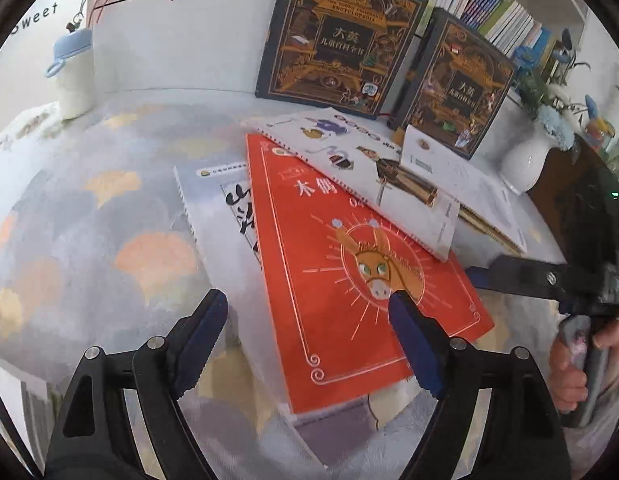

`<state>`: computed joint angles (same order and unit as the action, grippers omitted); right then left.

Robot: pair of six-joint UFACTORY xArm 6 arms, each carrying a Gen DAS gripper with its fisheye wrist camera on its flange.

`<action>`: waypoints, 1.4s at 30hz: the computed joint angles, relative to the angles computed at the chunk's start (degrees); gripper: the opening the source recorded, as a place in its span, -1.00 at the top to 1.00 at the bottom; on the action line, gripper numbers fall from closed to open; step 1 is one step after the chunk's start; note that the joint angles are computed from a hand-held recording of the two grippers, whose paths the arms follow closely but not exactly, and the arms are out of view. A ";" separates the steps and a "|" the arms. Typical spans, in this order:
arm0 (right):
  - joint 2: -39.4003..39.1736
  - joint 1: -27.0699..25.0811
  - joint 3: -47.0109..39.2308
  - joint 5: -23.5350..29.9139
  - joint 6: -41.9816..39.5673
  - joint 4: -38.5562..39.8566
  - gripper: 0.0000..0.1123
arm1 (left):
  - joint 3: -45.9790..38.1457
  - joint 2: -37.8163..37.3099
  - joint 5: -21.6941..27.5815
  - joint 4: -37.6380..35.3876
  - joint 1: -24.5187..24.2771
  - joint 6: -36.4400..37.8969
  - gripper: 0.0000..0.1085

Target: Organize books

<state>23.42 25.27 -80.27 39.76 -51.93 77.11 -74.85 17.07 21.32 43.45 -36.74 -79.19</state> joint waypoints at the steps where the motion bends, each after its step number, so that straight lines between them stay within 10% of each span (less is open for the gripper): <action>1: 0.77 -0.26 -0.77 0.65 -1.35 2.06 -0.59 | 0.06 -0.03 -0.34 1.04 -0.11 -0.86 -0.49; 9: 0.16 1.34 0.42 -3.31 -7.85 6.09 -0.59 | -4.39 1.71 8.30 10.38 -4.32 -4.52 -0.49; 13: -0.08 2.05 0.65 -4.73 -7.21 5.10 -0.59 | -6.16 4.30 3.48 3.68 -3.89 4.29 -0.52; 19: -0.81 2.69 1.66 -5.08 -7.01 4.49 -0.59 | -9.57 5.37 13.92 6.87 -6.12 1.85 -0.52; 28: -1.57 4.01 3.66 -7.84 -15.90 9.51 -0.64 | -1.48 1.85 -1.71 9.13 -0.31 -6.75 -0.52; 34: -1.65 4.09 3.74 -7.92 -17.06 9.83 -0.71 | -1.33 1.90 -3.26 9.46 -0.22 -6.87 -0.53; 42: -5.16 7.36 7.32 -15.20 -2.26 -5.62 -0.71 | -4.95 1.91 10.23 5.09 -6.66 2.63 -0.55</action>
<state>18.26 32.63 -72.95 24.56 -54.19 71.48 -79.79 18.98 31.55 48.53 -43.40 -76.56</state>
